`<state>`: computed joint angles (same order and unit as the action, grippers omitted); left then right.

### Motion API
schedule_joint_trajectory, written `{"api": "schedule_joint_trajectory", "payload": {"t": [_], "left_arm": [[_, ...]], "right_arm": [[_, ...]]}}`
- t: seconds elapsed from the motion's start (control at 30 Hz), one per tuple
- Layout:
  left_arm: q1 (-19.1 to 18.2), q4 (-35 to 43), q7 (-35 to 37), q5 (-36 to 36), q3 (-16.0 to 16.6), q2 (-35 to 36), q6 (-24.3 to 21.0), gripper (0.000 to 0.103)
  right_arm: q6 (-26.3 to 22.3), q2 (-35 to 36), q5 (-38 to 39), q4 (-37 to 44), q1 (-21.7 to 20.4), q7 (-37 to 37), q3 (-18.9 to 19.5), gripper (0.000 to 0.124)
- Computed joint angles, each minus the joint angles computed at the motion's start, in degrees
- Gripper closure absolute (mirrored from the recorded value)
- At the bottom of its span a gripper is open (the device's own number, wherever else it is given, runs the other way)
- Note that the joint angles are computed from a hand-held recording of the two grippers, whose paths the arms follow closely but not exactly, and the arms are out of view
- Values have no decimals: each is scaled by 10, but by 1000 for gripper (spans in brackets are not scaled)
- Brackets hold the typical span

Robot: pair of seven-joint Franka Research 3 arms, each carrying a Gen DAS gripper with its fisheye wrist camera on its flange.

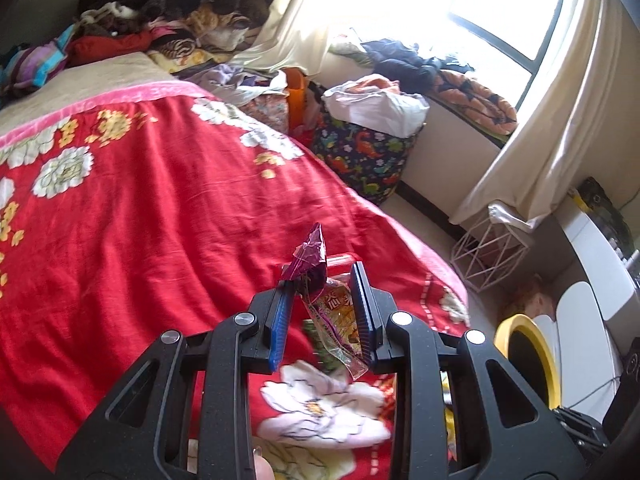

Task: Collect trash
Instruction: 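Lift both wrappers and carry both tools over the yellow-rimmed bin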

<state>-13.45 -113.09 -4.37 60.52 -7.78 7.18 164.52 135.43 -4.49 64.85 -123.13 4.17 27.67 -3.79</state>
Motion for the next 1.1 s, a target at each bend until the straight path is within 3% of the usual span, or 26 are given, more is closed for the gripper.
{"api": "schedule_joint_trajectory", "payload": {"t": [0.67, 1.1], "left_arm": [[-53, 88, 95, -38, 2, 55, 44, 81], [-86, 124, 189, -108, 8, 88, 70, 81]], "right_arm": [[25, -1, 60, 20, -36, -3, -25, 121], [41, 9, 68, 24, -61, 9, -32, 121]]}}
